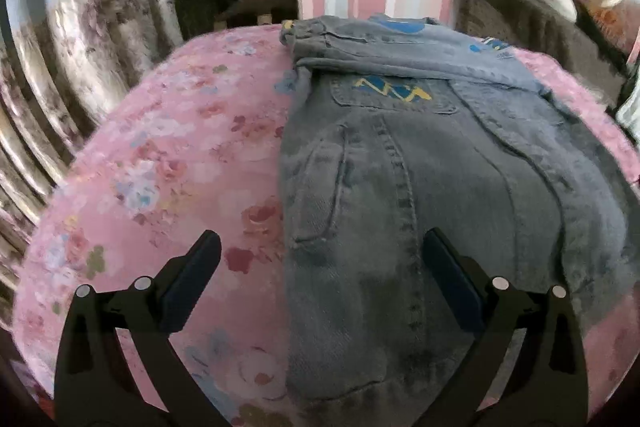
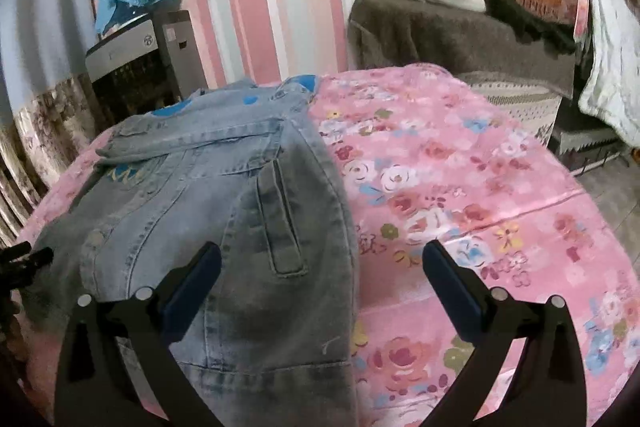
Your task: Fold large clothes
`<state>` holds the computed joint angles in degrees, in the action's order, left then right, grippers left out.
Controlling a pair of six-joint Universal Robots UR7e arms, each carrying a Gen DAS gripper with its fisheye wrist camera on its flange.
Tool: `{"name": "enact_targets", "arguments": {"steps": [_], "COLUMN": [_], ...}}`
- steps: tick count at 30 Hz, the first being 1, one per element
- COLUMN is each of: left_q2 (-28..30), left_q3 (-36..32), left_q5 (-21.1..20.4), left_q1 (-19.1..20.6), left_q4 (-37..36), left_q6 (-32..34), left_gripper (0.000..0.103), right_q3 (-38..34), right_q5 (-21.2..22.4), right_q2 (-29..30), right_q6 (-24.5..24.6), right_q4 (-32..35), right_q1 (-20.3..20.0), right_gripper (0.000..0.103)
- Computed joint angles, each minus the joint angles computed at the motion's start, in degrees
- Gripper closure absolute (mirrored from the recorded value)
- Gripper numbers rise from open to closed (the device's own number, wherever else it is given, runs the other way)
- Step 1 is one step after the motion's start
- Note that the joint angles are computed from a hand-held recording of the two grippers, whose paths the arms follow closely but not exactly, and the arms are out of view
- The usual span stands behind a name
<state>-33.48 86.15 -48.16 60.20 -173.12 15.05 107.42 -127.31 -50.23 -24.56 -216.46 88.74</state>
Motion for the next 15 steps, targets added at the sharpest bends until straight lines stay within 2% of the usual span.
{"name": "enact_targets", "arguments": {"steps": [2, 7, 12, 15], "left_q2": [-0.6, -0.5, -0.8, -1.7], "left_q3": [0.5, 1.1, 2.1, 2.5], "left_q5": [-1.7, -1.7, -1.6, -3.8], "left_q1": [0.4, -0.1, -0.6, -0.3], "left_q4": [1.1, 1.0, 4.1, 7.0], "left_q6": [-1.6, -2.0, -3.3, -5.6], "left_gripper": [0.003, 0.003, 0.003, 0.009], "right_q3": [-0.2, 2.2, 3.7, 4.6], "right_q5": [-1.3, 1.8, 1.9, 1.7], "right_q2": [0.2, -2.3, -3.9, -4.0], "right_q6": [0.0, 3.5, 5.4, 5.7], "right_q4": [1.6, 4.0, 9.0, 9.7], "right_q1": [0.0, -1.2, -1.9, -2.1], "right_gripper": [0.002, 0.002, 0.003, 0.003]}}
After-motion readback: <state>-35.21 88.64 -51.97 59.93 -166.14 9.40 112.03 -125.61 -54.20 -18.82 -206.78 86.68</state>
